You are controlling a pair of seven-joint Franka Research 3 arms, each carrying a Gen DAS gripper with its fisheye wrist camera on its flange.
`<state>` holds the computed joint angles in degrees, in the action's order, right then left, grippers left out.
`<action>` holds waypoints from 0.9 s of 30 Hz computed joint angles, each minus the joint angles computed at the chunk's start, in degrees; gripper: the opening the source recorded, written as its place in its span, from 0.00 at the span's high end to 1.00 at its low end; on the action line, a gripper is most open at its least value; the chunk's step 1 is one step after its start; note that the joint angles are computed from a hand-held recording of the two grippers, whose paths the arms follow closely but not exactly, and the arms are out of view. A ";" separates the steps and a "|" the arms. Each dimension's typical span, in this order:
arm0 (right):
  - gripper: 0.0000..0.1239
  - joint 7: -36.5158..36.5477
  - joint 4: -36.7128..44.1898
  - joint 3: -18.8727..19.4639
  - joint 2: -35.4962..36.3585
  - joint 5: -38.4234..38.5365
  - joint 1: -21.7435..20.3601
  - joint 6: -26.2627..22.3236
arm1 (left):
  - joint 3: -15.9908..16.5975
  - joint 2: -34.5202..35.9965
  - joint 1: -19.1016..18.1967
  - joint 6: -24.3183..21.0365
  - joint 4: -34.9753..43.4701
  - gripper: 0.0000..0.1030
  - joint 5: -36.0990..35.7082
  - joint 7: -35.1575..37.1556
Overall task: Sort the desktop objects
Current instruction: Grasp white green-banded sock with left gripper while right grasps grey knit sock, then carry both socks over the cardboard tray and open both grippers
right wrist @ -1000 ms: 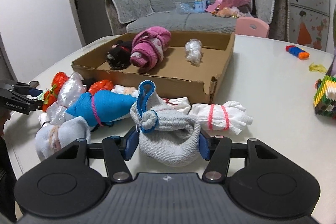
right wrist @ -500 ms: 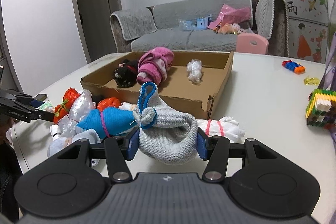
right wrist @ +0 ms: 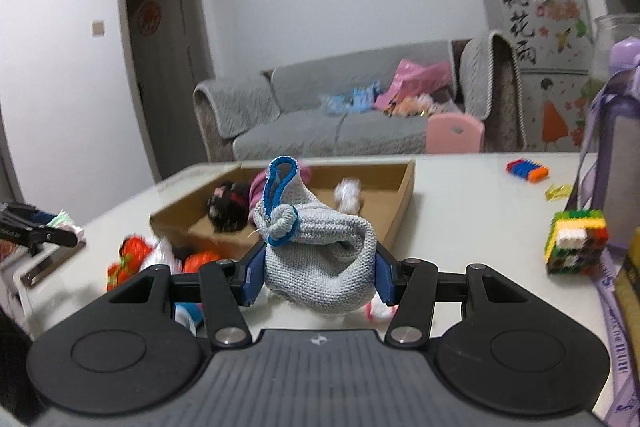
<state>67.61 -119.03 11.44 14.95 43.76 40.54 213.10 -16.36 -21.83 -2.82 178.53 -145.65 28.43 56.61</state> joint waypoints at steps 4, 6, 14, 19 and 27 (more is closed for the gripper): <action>0.60 -2.17 2.39 -0.41 0.76 1.74 0.82 1.54 | -0.73 1.18 0.70 -0.67 3.27 0.31 0.94 0.76; 0.60 -3.95 4.12 -0.63 0.96 2.57 1.11 1.13 | -0.93 2.50 0.92 -0.80 5.51 0.31 1.63 0.97; 0.60 -9.18 12.06 -2.23 3.25 4.81 1.16 -1.68 | 1.98 11.89 -3.12 -3.49 19.04 0.31 0.10 5.07; 0.60 -15.65 19.73 -4.79 6.93 11.22 2.88 -5.14 | 3.00 21.39 -5.54 -7.54 30.86 0.31 -2.25 7.74; 0.60 -44.91 38.51 -11.58 15.58 39.99 9.15 -10.10 | 6.30 38.89 -10.64 -17.68 51.62 0.31 1.82 7.53</action>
<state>22.71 -80.53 -0.14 30.53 83.76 49.68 203.01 -10.06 17.05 -13.46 160.86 -94.03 30.25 64.14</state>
